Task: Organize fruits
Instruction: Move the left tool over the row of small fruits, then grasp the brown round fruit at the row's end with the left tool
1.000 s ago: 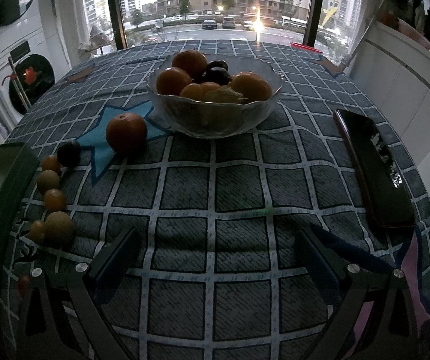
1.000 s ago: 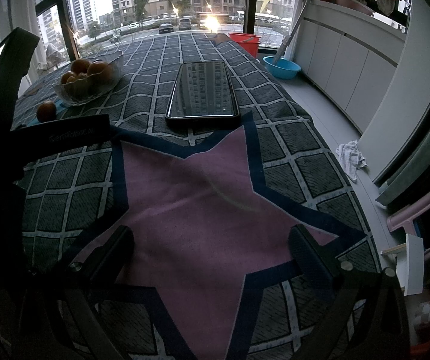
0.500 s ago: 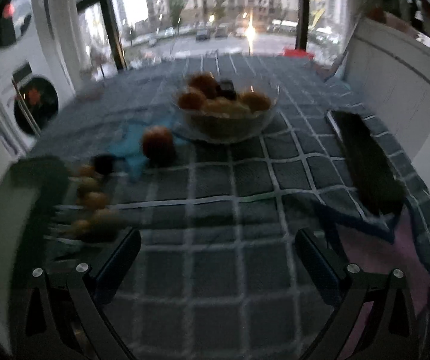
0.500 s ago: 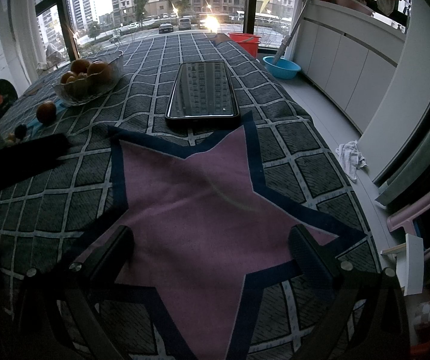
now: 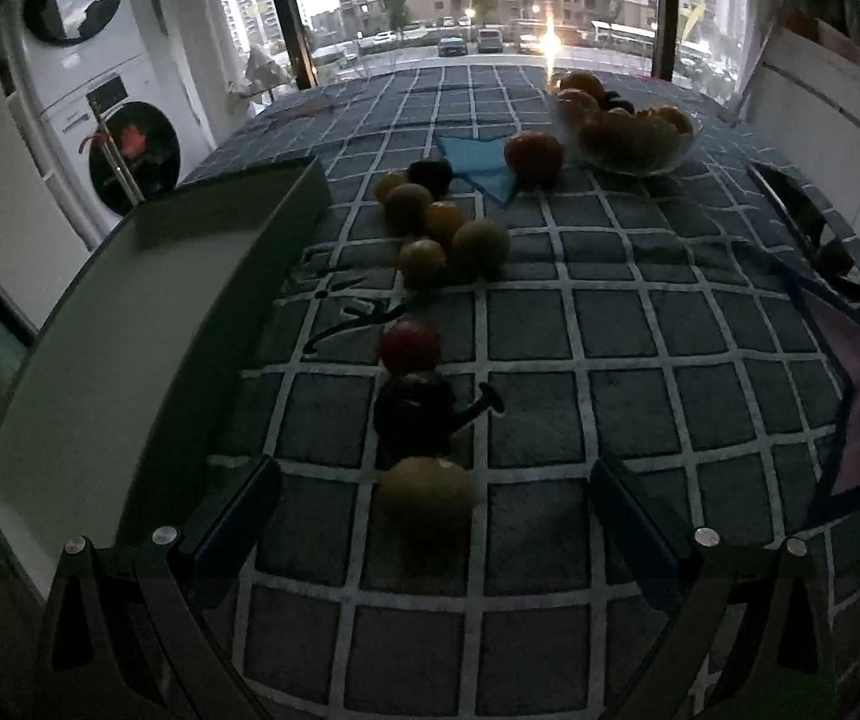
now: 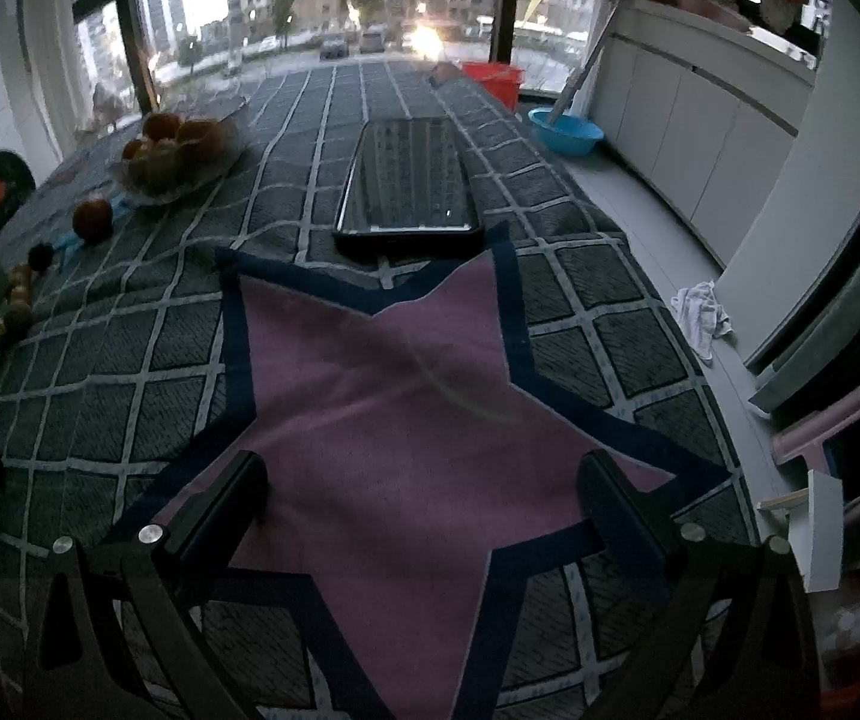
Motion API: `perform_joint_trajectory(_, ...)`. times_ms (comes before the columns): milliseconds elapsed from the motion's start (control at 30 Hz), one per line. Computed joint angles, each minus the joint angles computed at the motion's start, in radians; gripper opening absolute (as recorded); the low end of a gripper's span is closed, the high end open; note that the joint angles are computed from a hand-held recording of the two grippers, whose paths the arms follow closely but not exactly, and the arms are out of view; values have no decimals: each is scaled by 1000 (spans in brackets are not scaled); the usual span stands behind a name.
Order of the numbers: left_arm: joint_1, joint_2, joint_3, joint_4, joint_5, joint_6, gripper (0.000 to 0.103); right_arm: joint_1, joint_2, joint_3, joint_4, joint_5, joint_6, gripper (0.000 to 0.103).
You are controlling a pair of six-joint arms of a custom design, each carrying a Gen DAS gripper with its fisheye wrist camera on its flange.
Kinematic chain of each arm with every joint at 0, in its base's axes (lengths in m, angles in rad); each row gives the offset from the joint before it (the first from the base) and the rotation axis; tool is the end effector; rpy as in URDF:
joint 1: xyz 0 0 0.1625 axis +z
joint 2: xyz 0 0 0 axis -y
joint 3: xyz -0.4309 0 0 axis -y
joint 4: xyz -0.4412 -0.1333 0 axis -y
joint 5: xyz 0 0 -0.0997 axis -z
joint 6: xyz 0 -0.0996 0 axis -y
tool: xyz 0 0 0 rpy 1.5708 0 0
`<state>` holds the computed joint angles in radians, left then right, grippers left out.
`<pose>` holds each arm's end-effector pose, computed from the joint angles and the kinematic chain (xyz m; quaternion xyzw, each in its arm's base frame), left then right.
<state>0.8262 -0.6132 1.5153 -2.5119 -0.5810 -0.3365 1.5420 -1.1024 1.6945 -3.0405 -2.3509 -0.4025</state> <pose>-0.3339 -0.6819 0.0136 0.1692 0.8635 -0.2591 0.3983 0.0437 -0.6803 0.3322 -0.0032 -0.8527 0.3102 0.4203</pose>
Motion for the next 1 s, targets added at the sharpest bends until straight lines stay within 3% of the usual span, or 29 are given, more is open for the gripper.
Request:
perform_joint_trajectory(67, 10, 1, -5, -18, -19, 16, 103, 8, -6, -26, 104, 40, 29, 103)
perform_joint_trajectory(167, 40, -8, -21, -22, -109, -34, 103, 33, 13, -69, 175, 134, 2, 103)
perform_joint_trajectory(267, 41, -5, -30, 7, -105, -35, 103, 55, 66, -156, 300, 217, 0, 103)
perform_joint_trajectory(400, 39, -15, -4, -28, -100, -20, 103, 83, 169, -284, 406, 250, -7, 103)
perform_joint_trajectory(533, 38, -32, 26, -56, -99, -5, 103, 107, 258, -359, 415, 272, -79, 101)
perform_joint_trajectory(700, 39, -30, 27, -76, -102, 19, 102, 136, 339, -427, 424, 254, -159, 82)
perform_joint_trajectory(733, 38, -32, 29, -77, -102, 20, 100, 137, 354, -447, 445, 252, -156, 71)
perform_joint_trajectory(800, 37, -34, 32, -90, -100, 29, 92, 140, 367, -457, 439, 251, -157, 60)
perform_joint_trajectory(867, 36, -38, 37, -94, -97, 28, 84, 138, 367, -455, 448, 271, -164, 32)
perform_joint_trajectory(1000, 38, -45, 43, -113, -87, 25, 63, 121, 323, -416, 452, 309, -124, 29)
